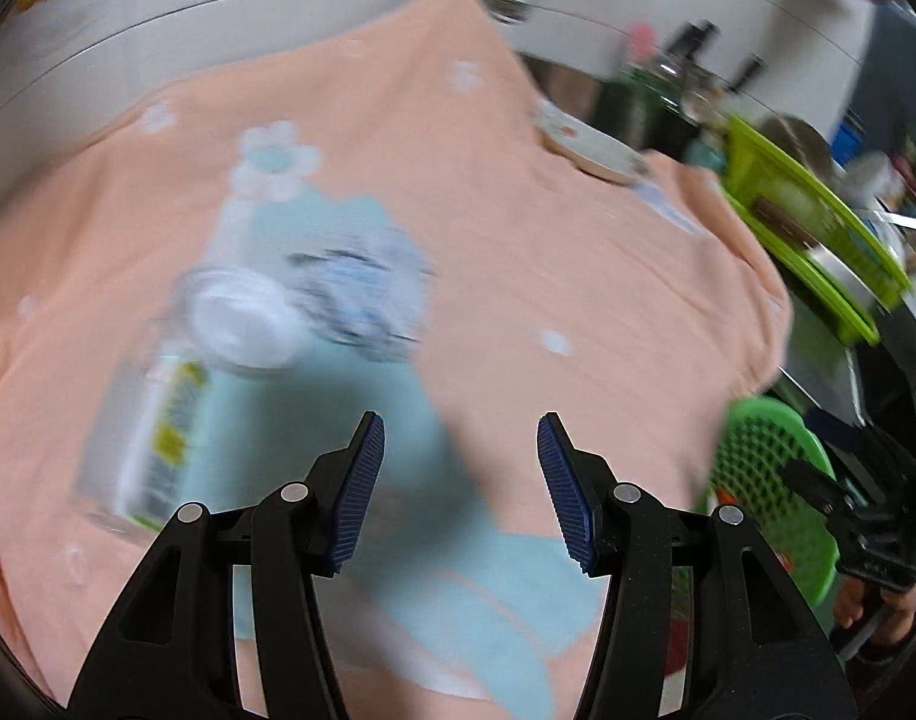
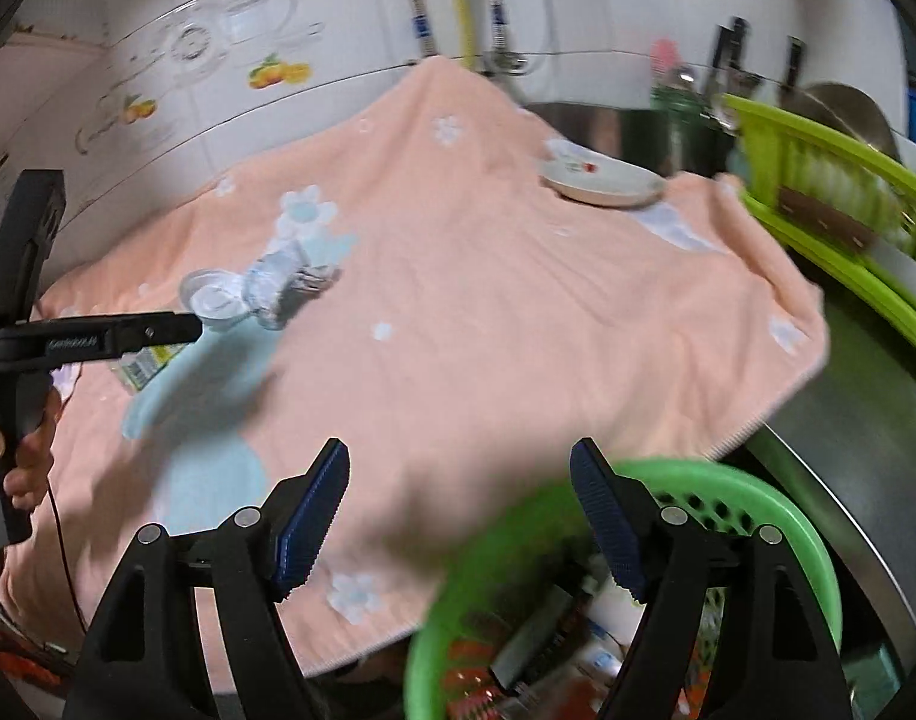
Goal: Collect trash
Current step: 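Move both grippers back over the towel toward the foil wrapper and clear bottle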
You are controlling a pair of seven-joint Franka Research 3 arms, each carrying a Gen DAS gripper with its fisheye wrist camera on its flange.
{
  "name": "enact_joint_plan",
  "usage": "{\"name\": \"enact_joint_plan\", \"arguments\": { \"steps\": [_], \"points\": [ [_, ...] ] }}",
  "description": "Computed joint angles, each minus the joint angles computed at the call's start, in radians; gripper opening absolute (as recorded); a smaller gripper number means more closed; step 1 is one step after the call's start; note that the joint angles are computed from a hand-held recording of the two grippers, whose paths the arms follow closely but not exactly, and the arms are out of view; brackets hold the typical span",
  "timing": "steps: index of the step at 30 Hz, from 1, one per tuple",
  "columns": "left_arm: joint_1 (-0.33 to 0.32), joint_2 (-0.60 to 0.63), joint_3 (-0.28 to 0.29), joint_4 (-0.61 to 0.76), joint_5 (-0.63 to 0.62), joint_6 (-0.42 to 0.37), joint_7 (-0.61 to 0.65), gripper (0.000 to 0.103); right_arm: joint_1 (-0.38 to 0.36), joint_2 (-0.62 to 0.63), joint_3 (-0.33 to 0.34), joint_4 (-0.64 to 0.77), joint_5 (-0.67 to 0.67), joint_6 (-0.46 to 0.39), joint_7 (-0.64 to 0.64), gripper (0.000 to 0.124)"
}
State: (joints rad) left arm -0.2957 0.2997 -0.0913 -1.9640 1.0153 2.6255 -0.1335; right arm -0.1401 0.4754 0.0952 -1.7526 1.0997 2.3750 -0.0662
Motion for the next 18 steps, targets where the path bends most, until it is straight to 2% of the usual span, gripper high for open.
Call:
{"name": "enact_joint_plan", "arguments": {
  "steps": [7,12,18],
  "points": [
    [0.07,-0.107,0.023,-0.13,0.04,0.001,-0.133,0.053,0.056,-0.006,0.026,0.013,-0.033,-0.019,0.01,0.073],
    [0.134,-0.121,0.023,-0.172,0.043,0.06,-0.168,0.053,0.104,-0.009,0.047,0.015,-0.043,-0.004,-0.009,0.073],
    [0.164,-0.128,0.025,-0.195,0.054,0.081,-0.171,0.053,0.152,0.012,0.067,0.045,-0.065,-0.001,-0.003,0.073]
  ]
}}
